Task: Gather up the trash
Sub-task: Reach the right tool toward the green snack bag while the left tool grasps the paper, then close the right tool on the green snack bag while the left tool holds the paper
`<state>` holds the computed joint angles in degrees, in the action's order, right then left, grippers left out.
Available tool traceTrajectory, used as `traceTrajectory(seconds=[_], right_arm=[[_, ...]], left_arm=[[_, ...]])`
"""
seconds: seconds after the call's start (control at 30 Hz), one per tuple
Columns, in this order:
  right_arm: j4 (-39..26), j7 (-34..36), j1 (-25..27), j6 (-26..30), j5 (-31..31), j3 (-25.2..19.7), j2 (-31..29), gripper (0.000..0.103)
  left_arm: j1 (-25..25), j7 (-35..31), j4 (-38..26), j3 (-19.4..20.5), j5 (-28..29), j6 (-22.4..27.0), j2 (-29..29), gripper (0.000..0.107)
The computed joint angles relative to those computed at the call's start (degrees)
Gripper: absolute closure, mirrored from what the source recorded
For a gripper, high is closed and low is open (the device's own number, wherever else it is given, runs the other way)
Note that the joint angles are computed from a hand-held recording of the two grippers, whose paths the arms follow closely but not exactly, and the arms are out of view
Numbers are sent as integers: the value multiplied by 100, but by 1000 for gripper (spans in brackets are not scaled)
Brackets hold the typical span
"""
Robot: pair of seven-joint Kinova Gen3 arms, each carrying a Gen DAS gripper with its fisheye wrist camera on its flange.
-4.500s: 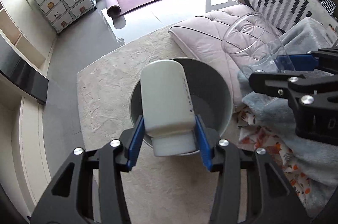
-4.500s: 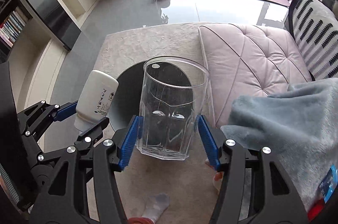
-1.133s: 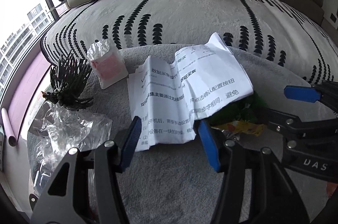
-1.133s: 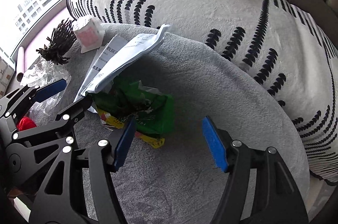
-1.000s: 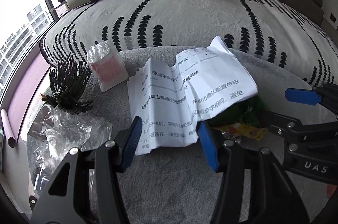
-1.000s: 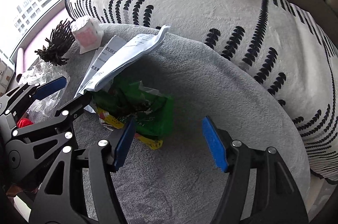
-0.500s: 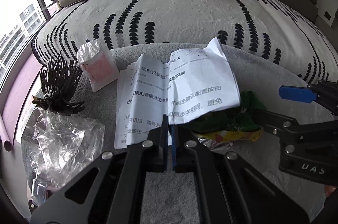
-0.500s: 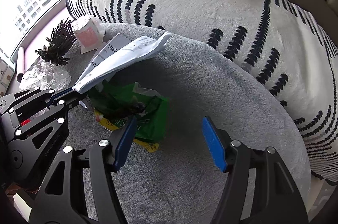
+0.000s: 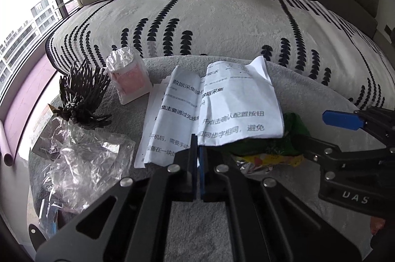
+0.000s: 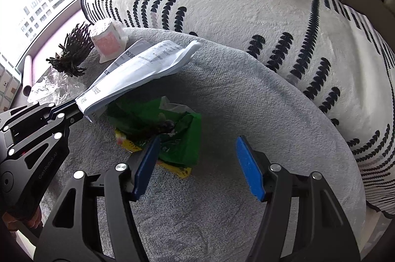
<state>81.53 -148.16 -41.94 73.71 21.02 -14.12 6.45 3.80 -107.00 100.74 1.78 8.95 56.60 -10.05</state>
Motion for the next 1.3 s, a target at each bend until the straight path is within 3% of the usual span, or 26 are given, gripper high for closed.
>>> traceTrajectory(seconds=[0.1, 0.2, 0.47, 0.5, 0.53, 0.57, 0.7, 1.0, 1.3], right_arm=[[17, -65, -26, -48, 49, -4, 15, 27], [30, -6, 9, -144, -50, 15, 76, 22], [108, 466, 184, -696, -628, 115, 296, 21], [111, 503, 172, -736, -649, 118, 303, 30], [122, 579, 182, -804, -706, 119, 302, 53], [133, 667, 241, -880, -808, 87, 283, 63], [23, 722, 51, -696, -673, 91, 265, 75], [-177, 423, -118, 50, -581, -58, -69, 76], [-788, 373, -296, 905, -456, -304, -242, 76]], left_arm=[[-18, 12, 25, -21, -4, 5, -43, 106], [-36, -29, 46, -71, 37, 10, -69, 106], [-69, -131, 59, -143, 187, 58, -127, 106], [-73, -142, 60, -146, 191, 65, -140, 106], [-77, -146, 59, -149, 201, 76, -152, 106], [-82, -146, 54, -152, 206, 89, -160, 106], [-111, -127, -4, -168, 206, 191, -213, 106], [-129, -86, -356, -278, 328, 726, -421, 106], [-187, 100, -684, -442, 447, 1386, -938, 106]])
